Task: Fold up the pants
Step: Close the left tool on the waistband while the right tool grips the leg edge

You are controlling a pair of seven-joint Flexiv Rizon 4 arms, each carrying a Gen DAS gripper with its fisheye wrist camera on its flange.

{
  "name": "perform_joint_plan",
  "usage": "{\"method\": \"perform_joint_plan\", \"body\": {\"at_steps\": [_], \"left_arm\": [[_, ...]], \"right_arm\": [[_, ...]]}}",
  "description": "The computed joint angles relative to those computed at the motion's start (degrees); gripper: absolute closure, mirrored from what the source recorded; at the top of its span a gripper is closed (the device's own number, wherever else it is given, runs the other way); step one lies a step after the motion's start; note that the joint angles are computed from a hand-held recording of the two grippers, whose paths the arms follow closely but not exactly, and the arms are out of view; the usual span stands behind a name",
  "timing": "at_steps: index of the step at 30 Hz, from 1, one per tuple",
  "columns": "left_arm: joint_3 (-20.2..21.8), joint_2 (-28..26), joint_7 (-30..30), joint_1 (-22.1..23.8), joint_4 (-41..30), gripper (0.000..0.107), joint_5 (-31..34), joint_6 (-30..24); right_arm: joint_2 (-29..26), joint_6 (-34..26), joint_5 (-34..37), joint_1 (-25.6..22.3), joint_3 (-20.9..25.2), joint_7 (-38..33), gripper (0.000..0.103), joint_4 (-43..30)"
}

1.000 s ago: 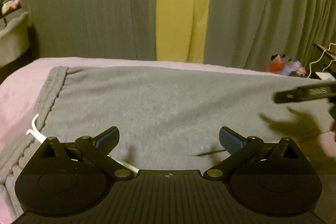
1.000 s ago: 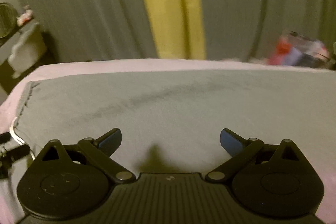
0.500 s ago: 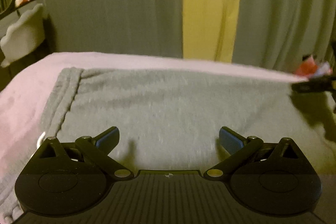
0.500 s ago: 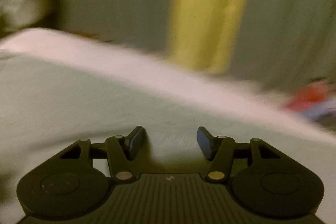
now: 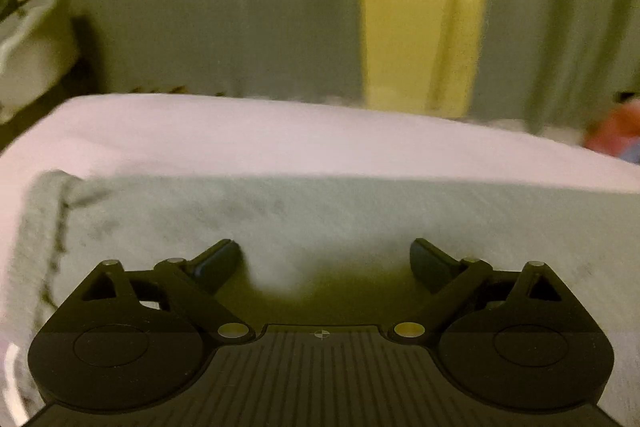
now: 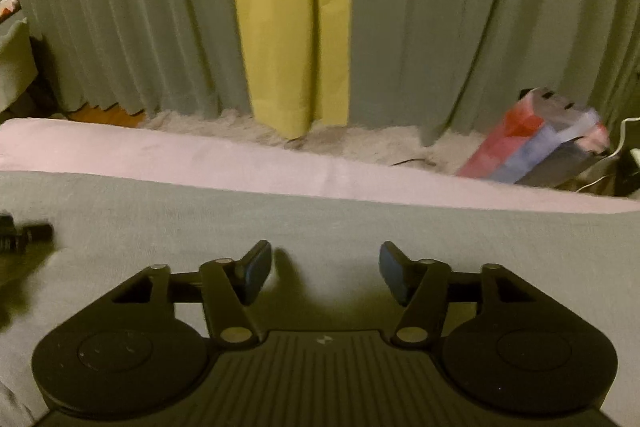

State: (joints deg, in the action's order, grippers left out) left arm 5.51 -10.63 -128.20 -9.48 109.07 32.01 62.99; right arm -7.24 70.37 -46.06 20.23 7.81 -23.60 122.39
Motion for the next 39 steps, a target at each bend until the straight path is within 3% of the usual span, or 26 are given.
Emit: {"method": "perform_joint_plan", "body": {"at_steps": [4, 6, 8, 12, 17, 20, 24, 27, 32, 39], "left_arm": [[0.2, 1.5, 0.8, 1.3, -2.9, 0.010, -2.1, -5.6], [-0.7, 2.2, 5.7, 3.9, -3.2, 0.010, -10.2, -8.5], [-1.3, 1.9, 8.4, 6.6, -4.4, 0.010, -20.0, -13.9], [-2.4, -2.6, 7.4, 9.5, -11.4, 0.010, -32.5, -29.3], [-1.9, -9.5, 2.1, 8.2, -22.6, 0.010, -29.4, -42.4], [-1.9, -11.6, 1.1, 8.5, -25.7, 0.010, -31.0, -44.9], [-1.1, -14.4, -1.2, 8.3, -30.9, 0.010, -30.0, -52.9], [-1.0, -14.5, -2.4, 9.0, -30.3, 0.010, -31.5, -51.1], [-0.9, -13.6, -0.7, 10.5, -28.5, 0.010, -32.9, -50.9], [-0.9, -14.0, -1.3, 10.9, -28.5, 0.010, -33.5, -51.3]], "right_arm": [[2.1, -2.0, -0.5, -2.5, -1.0, -1.2, 0.020, 1.2], [3.9, -4.0, 0.6, -4.5, -0.7, -1.6, 0.014, 2.3], [4.7, -2.1, -4.5, -6.8, -2.5, 1.3, 0.011, 3.9], [6.2, -8.8, 2.1, -9.0, -1.6, -2.4, 0.007, 3.2], [5.2, -12.3, 3.8, -10.9, -2.1, -4.6, 0.005, 0.9], [4.5, -15.7, 10.2, -11.0, -1.8, -9.0, 0.003, -1.8], [2.6, -23.5, 16.8, -11.3, -2.8, -10.8, 0.002, -6.9], [1.0, -27.0, 20.2, -12.4, -4.1, -9.0, 0.002, -10.3], [-4.8, -33.2, 28.1, -13.8, -5.2, -12.8, 0.000, -18.7], [-13.2, -42.8, 30.4, -14.1, -7.2, -10.5, 0.001, -26.9]]}}
